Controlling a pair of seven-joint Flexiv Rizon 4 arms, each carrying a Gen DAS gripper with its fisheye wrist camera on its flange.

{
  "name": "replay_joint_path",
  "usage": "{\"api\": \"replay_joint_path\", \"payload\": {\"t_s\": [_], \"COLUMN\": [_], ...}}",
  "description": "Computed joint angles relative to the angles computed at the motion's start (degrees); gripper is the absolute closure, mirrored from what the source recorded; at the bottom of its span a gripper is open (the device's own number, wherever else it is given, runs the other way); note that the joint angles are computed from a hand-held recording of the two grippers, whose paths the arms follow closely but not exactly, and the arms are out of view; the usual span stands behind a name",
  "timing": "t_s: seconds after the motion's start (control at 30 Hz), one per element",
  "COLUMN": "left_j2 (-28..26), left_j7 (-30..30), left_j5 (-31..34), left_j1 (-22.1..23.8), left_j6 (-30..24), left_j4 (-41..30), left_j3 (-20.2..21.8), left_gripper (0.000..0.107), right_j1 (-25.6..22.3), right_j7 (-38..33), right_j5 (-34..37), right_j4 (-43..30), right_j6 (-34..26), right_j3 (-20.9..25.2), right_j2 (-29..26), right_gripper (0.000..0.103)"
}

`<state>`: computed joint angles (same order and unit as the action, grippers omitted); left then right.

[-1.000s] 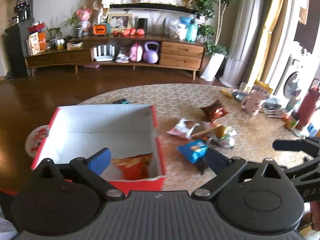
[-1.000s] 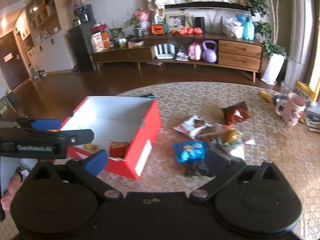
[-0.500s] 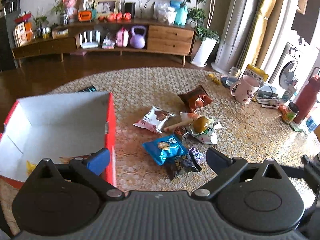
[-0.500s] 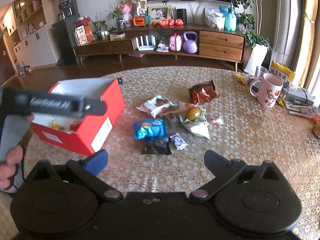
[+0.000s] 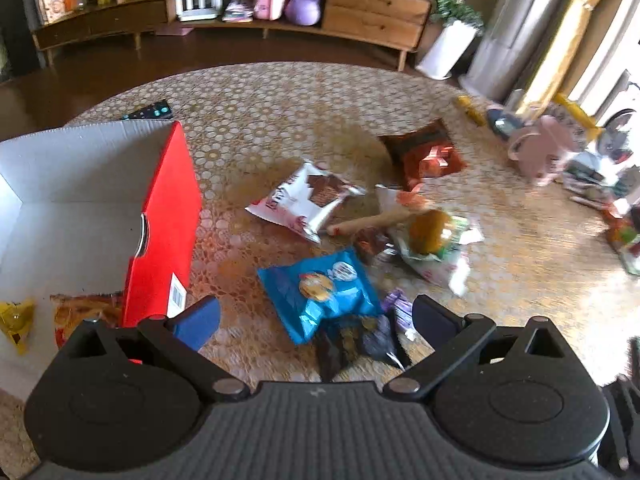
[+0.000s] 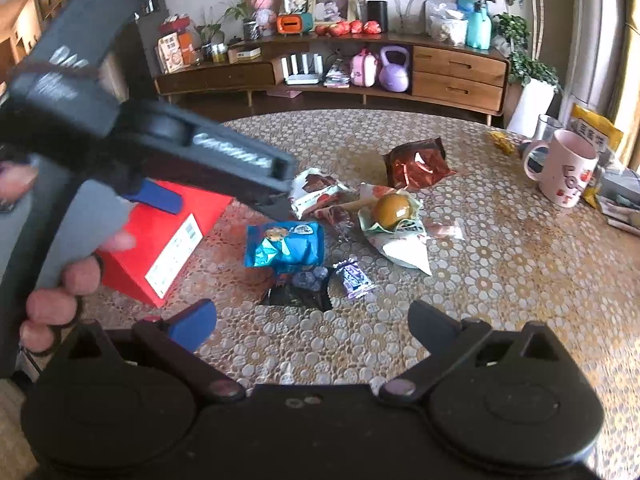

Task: Organize snacks
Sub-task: 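Grasp the blue cookie bag with the left tool while the right tool grasps the black snack pack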

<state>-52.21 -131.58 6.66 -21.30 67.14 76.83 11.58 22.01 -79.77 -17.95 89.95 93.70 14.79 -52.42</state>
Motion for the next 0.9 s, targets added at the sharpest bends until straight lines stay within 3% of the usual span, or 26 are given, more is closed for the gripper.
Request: {"api": "replay_joint_path", "payload": {"t_s": [0.4,0.57,0.9], "left_j2": [-9.8,-11.8,-13.9], "left_j7": [4.5,6.5,9.0], "left_j5": [-5.5,-7.3,-9.5], "left_j1": [5.5,7.5,7.8], "left_j6": [-12.3,-13.2,-13.0], "left_j4": [-15.0,-16.8,-18.5], "left_j3": [-4.6,-6.7,-7.9], "left_gripper": [0.004,0.004,0.005], "right_j1": [-0.9,-2.2,1.3], "right_j7": [-6.7,-12.0,-16.8], "right_j5": [0.6,3.4,8.3], "right_j4": [-14.1,-19.8,-23.7], "right_j6": [-9.5,-14.6,-16.8], "right_j3": [5.0,9.1,6.0], "right_j2": [-9.4,-12.7,-14.6], "right_gripper": [0.006,0.009,0.022]}}
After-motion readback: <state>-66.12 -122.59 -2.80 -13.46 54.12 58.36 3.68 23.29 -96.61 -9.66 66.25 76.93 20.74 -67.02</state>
